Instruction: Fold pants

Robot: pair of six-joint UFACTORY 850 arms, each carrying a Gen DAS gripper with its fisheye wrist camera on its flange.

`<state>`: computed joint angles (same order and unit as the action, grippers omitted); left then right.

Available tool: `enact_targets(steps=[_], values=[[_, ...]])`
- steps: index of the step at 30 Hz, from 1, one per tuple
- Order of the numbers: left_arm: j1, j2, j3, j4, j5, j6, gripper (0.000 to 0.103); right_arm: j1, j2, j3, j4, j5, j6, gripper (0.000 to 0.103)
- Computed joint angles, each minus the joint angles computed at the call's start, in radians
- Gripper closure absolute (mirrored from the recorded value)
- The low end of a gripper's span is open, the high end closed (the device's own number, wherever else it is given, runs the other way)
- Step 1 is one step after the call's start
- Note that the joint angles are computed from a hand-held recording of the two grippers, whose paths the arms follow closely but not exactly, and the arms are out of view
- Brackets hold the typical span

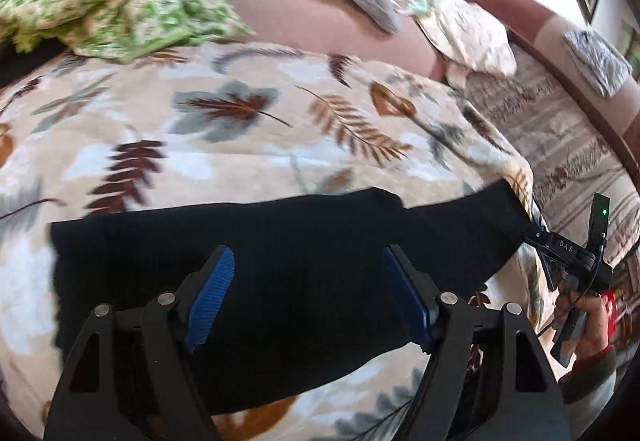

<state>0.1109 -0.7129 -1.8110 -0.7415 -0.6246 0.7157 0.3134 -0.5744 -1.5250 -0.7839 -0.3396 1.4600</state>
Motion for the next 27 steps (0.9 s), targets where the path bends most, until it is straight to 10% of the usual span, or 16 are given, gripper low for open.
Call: enact_targets(steps=[7, 11, 13, 27], values=[[-0.045, -0.055, -0.056, 0.078, -0.034, -0.073, 0.027, -0.04, 0.013, 0.064, -0.044, 0.073, 0.113, 0.052], [-0.053, -0.063, -0.054, 0.106, -0.039, -0.097, 0.027, -0.038, 0.008, 0.061, -0.165, 0.072, 0.209, 0.089], [-0.055, -0.057, -0.042, 0.109, -0.032, -0.094, 0.027, -0.04, 0.028, 0.084, -0.187, 0.088, 0.231, 0.092], [-0.073, -0.042, -0.032, 0.119, -0.003, -0.109, 0.027, -0.045, 0.087, 0.165, -0.215, 0.157, 0.287, 0.068]])
